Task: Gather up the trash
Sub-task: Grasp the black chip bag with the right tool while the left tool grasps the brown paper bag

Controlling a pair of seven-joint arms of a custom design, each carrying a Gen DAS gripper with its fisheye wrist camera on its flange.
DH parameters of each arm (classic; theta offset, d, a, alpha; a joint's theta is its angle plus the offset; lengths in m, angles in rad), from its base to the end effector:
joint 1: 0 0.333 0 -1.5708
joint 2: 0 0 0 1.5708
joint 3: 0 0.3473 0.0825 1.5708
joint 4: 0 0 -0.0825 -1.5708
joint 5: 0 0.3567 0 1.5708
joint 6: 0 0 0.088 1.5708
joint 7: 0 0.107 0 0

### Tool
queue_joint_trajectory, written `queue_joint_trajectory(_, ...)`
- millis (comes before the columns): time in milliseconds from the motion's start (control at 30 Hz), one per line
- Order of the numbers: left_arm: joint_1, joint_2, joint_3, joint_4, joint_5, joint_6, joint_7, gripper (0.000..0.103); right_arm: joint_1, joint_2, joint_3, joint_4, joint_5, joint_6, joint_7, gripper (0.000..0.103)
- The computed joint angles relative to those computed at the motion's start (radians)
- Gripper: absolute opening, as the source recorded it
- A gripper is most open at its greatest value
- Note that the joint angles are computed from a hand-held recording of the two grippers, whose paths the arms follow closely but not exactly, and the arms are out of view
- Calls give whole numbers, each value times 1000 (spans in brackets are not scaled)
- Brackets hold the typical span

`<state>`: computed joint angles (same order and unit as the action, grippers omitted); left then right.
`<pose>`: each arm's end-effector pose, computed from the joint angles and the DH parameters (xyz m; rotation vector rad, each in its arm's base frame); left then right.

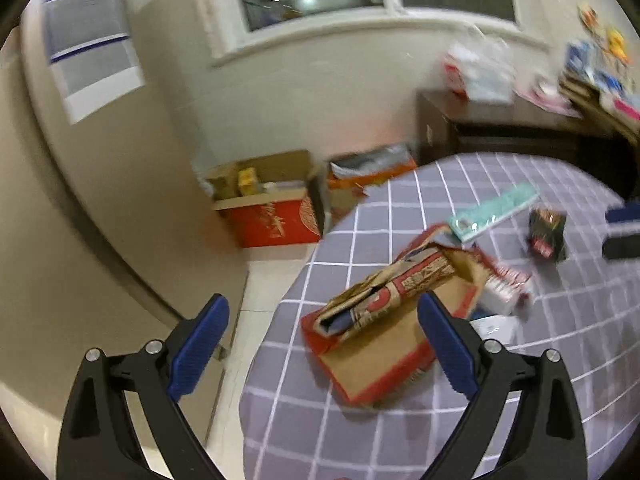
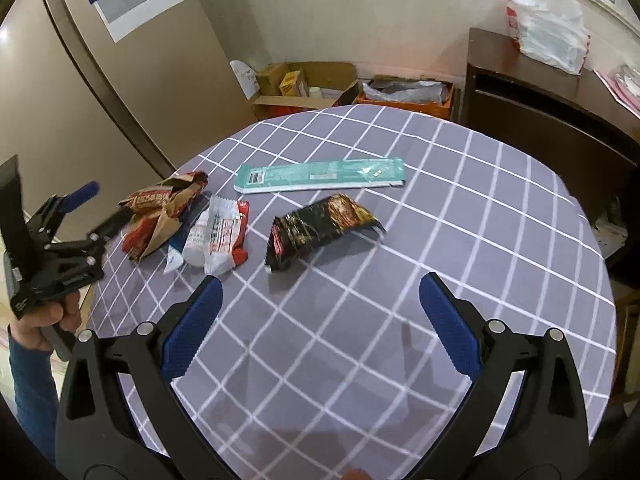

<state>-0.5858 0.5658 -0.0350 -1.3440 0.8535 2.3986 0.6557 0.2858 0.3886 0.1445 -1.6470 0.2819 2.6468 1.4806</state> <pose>0.6161 -0.4249 0.4905 -1.5066 1.8413 -0.5609 0.6425 0.2685 0.5008 -1.9964 1.4941 -0.1832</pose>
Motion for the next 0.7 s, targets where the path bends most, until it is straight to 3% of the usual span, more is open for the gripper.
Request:
queue_joint_trajectory(133,32,33,-14,21,-22,72,104,93,30,69,-23,99,-43,-26,64,97)
queue_joint_trajectory(200,57,31,-33,6,-74,130,136,72,52,116,-40,163,-77,-43,116,97)
queue_joint_trajectory(233,74,27,-50,-8,-114,163,161,55,69,143,-53,199,-105,-55,143,97)
queue_joint_trajectory(267,72,25,-46,-16,-132,179,166,47,78,157,-61,218,-126,-64,162,96)
queue_joint_trajectory(300,55,25,-28,-18,-128,179,156,46,93,175,-74,240,-153,-73,189,95)
queue_joint_trajectory(400,16,17,10,-31,-107,172,101,37,140,190,-123,233,-247,-46,274,60)
queue_joint_trajectory(433,15,10,12,-43,-108,181,79,26,141,183,-122,215,-266,-24,280,39)
queue_joint_trajectory(467,11,-4,17,-64,-107,186,48,18,149,170,-131,193,-294,-9,294,37)
queue_joint_trajectory(500,3,-11,25,-73,-99,181,17,17,131,163,-111,178,-288,0,280,35)
queue_joint_trajectory(700,-31,-78,29,-171,-5,185,-182,16,21,89,-3,45,-166,61,137,32)
